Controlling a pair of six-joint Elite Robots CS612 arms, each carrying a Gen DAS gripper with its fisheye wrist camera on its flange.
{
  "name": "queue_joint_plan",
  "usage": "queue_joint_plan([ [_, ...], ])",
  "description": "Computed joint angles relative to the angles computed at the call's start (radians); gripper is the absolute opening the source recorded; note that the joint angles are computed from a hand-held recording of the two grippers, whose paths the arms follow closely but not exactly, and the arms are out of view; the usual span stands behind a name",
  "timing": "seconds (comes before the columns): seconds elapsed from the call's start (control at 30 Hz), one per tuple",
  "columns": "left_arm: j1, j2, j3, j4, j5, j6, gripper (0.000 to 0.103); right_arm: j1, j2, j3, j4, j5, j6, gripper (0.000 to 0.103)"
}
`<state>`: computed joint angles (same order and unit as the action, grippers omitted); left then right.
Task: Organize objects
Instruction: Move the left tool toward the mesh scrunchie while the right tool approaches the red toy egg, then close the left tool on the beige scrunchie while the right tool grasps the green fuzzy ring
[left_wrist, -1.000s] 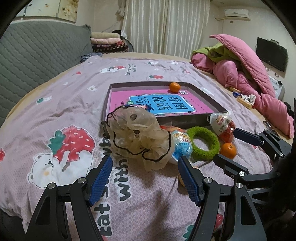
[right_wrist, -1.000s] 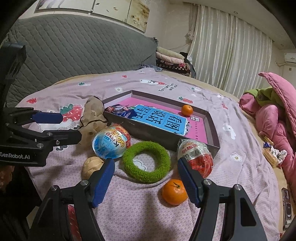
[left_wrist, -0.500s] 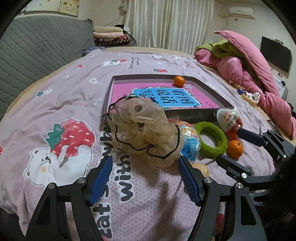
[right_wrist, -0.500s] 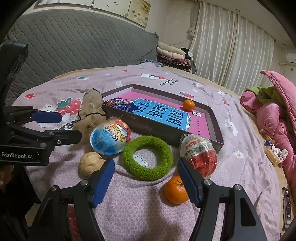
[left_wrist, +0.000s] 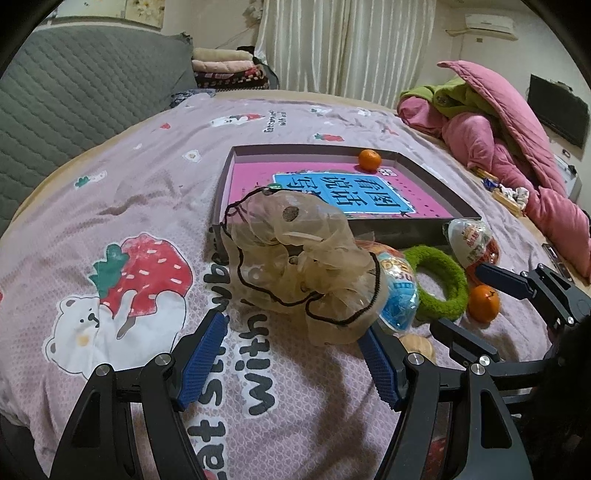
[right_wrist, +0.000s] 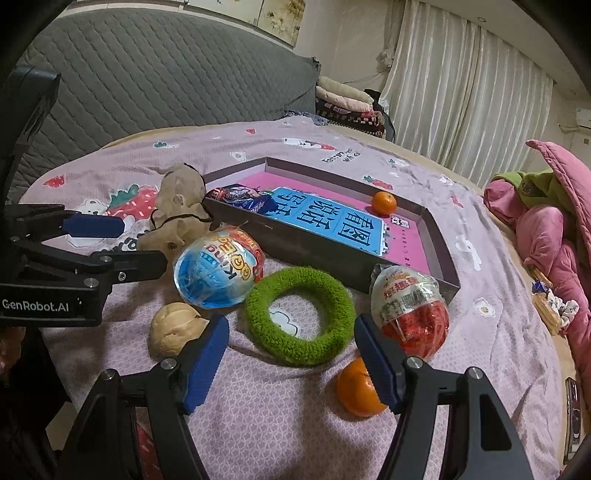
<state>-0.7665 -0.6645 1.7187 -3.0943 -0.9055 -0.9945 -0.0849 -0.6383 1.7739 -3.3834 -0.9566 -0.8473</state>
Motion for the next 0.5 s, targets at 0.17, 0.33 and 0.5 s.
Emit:
queue_joint_plan([
  [0.17, 0.007, 0.005, -0.009, 0.006, -0.004, -0.007, 0.074, 0.004, 0.004, -0.007, 0.004, -0.007, -0.002, 0.07],
  [0.33, 0.014, 0.013, -0.023, 0.023, -0.005, -0.013, 0.074, 0.011, 0.008, -0.016, 0.01, -0.022, -0.006, 0.07],
  [0.5, 0.023, 0.021, -0.036, 0.036, -0.002, -0.016, 0.074, 0.016, 0.013, -0.025, 0.014, -0.035, -0.007, 0.07],
])
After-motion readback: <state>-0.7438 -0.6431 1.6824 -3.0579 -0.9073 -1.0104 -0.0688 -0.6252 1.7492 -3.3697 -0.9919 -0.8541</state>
